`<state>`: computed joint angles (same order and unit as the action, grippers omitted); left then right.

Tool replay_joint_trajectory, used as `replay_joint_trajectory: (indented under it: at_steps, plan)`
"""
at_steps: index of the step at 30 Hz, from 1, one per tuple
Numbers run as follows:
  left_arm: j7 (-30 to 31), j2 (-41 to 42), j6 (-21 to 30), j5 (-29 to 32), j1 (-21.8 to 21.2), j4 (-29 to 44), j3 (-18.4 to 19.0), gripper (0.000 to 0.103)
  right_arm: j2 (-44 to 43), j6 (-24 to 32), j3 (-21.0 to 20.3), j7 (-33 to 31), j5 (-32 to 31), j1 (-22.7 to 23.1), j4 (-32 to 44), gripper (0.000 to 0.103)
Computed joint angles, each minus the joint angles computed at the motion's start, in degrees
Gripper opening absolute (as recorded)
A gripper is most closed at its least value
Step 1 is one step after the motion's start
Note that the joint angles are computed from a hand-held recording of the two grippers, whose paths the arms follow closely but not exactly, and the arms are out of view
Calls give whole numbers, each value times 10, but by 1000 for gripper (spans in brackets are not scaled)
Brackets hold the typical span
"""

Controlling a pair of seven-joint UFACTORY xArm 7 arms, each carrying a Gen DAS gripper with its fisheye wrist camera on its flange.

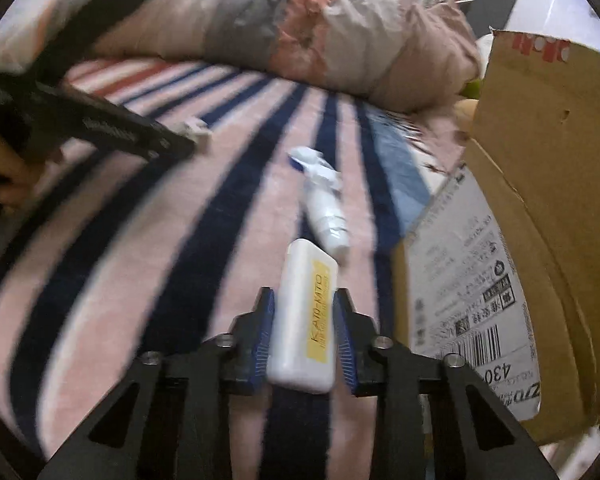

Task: Organize rigid objects
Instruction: 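Grasp the white KATO-KATO box with the right gripper while the left grasps the tape roll, then carry the KATO-KATO box with the right gripper while the left carries the tape into the box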

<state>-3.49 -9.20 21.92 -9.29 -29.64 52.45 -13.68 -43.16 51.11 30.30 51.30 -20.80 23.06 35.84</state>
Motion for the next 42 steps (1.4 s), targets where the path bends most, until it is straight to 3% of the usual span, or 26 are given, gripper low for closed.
replay_joint_trajectory:
  at_steps: [3, 4, 7, 9, 13, 17, 22, 27, 31, 33, 35, 36, 42]
  plan:
    - [22, -45, 27, -24, -13, -26, 6, 37, -5, -106, -75, -76, 63, 69, -26, 11]
    - [17, -62, 35, -21, -13, -38, 3, 37, 3, -122, -84, -92, 82, 80, -27, 11]
    - [-16, -121, 63, -11, -9, -74, -4, 37, 4, -84, -10, -56, 44, 27, -1, 13]
    - [-25, -146, 70, -25, -18, -93, 2, 37, 3, -51, 15, -32, 28, 2, 11, 28]
    - [-33, -182, 67, -34, -32, -123, 0, 37, 36, 54, 56, -1, -14, -40, 53, 30]
    - [-41, -189, 49, -46, -47, -144, 8, 37, 62, 84, 33, -6, -29, -19, 53, 31]
    - [-47, -185, 36, -49, -50, -152, 10, 37, 34, 52, -17, -17, -21, 16, 20, 30]
    - [-52, -183, 38, -43, -50, -147, 8, 38, -6, -51, -80, -71, 68, 73, -20, 30]
    - [-56, -170, 34, -41, -51, -141, 6, 54, -8, -58, -64, -85, 95, 63, -17, 33]
    - [-73, -164, 31, -23, -39, -138, -8, 53, -3, -65, -66, -89, 108, 59, -20, 38]
    - [-104, -162, 38, 16, -15, -134, -33, 38, 7, -87, -76, -95, 121, 57, -26, 37]
    - [-112, -161, 41, 22, -14, -134, -34, 37, 8, -91, -76, -96, 125, 55, -27, 31]
    - [-140, -209, 54, 38, -18, -140, -29, 37, -4, -95, -77, -126, 132, 60, -10, 31]
